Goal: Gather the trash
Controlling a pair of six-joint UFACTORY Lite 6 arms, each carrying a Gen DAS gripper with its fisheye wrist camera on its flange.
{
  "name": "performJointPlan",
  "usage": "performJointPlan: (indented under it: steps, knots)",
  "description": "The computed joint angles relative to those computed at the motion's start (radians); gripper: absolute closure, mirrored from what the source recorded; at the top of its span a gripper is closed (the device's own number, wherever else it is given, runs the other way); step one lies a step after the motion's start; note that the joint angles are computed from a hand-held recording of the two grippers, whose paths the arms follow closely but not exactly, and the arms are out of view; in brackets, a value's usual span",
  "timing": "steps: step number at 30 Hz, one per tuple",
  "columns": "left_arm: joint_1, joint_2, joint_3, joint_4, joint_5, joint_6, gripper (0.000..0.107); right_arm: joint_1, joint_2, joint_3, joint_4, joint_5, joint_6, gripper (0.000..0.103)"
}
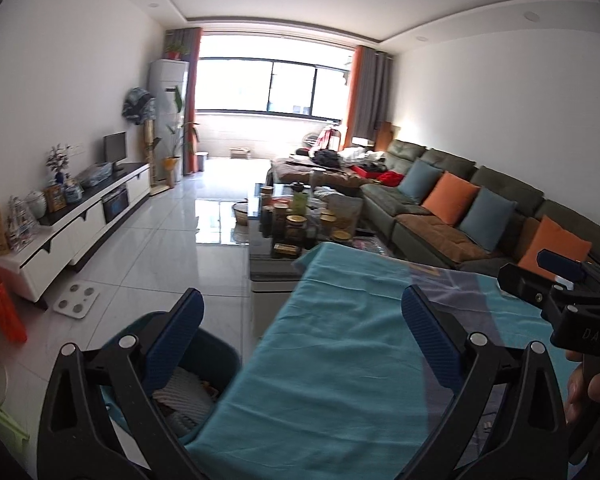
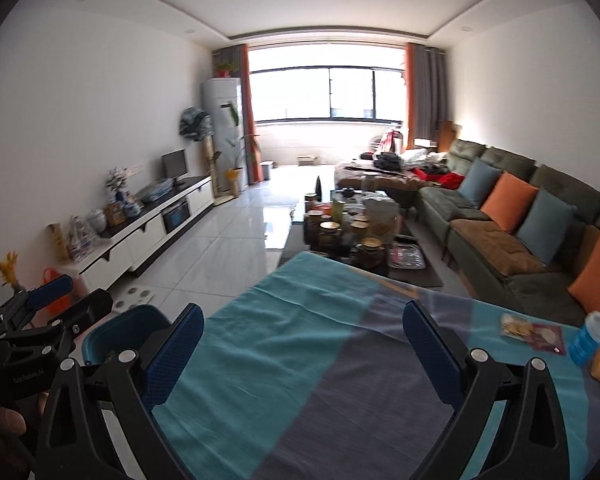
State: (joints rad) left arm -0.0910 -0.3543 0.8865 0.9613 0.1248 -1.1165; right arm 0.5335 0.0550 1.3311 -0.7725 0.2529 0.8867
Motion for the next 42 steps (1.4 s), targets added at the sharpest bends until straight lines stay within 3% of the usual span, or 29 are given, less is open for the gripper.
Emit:
performJointPlan:
  steps: [2, 8, 13, 18, 28, 42]
  knots:
    - [-0.076, 0.010, 0.008, 0.151, 0.035, -0.159, 0.009, -0.024, -0.064, -0.078, -0.085, -0.006, 0.093, 0.007]
    - [-0.255, 0.002, 0.003, 0.398, 0.121, -0.415, 0.009, -0.070, -0.244, -0.269, -0.299, 0.024, 0.327, 0.007]
    - [-0.377, -0.039, -0.033, 0.507, 0.196, -0.526, 0.009, -0.024, -0.418, -0.425, -0.501, 0.159, 0.540, 0.007]
    - [-0.438, -0.058, -0.055, 0.545, 0.221, -0.566, 0.009, 0.020, -0.564, -0.543, -0.529, 0.268, 0.571, 0.007]
    - [-0.574, -0.120, -0.151, 0.672, 0.335, -0.715, 0.009, 0.289, -0.800, -0.727, -0.648, 0.665, 0.740, 0.007]
    - [-0.843, -0.284, -0.380, 0.759, 0.600, -0.877, 0.009, 0.703, -0.878, -0.910, -0.680, 1.098, 0.994, 0.007]
